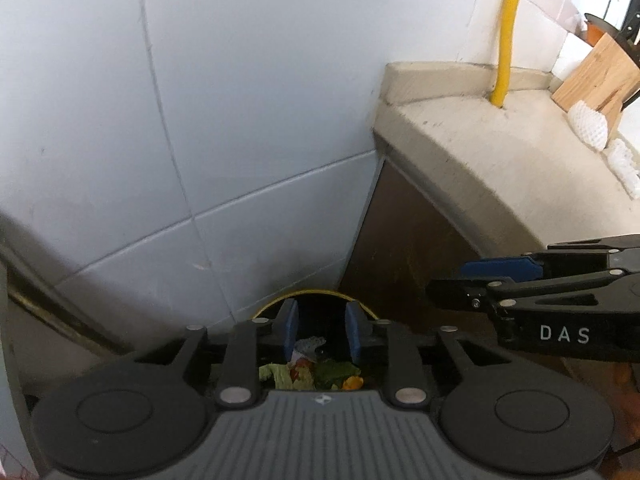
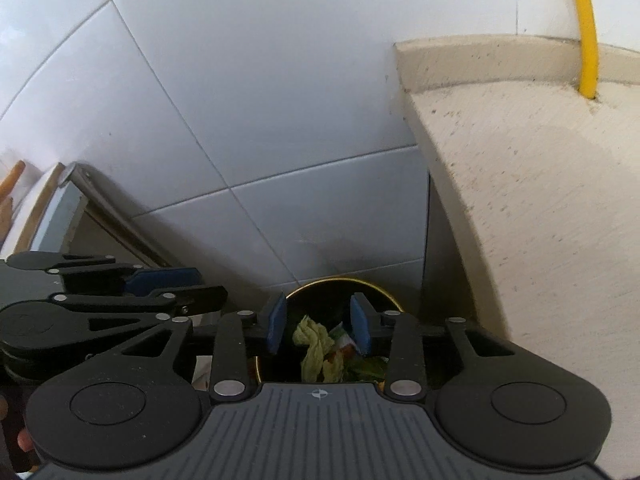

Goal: Collect trash
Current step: 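Open both grippers to drop the leaf and peel into the bin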

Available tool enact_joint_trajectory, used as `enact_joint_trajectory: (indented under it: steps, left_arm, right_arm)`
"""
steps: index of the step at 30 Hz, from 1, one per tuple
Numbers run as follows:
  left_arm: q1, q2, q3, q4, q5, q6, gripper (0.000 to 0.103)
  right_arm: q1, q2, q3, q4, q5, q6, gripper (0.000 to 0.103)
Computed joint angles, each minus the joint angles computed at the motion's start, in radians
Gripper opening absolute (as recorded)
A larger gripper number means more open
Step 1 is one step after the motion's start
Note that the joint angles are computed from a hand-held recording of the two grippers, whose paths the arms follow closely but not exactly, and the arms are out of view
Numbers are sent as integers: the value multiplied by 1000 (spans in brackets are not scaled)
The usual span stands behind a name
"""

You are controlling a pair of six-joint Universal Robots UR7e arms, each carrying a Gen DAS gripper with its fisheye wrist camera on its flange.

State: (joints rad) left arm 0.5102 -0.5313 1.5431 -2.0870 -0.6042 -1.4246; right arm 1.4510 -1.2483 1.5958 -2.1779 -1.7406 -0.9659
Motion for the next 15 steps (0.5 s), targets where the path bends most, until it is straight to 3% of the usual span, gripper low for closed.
enact_joint_trajectory:
  steps: [11, 15]
  left_arm:
    - [10, 72, -132, -61, 59, 198, 27]
    - [15, 106, -192, -94, 76, 290, 28]
  right_arm:
    - [-15, -34, -61, -3, 89, 6, 50]
    - [-27, -41, -95, -14, 119, 12, 59]
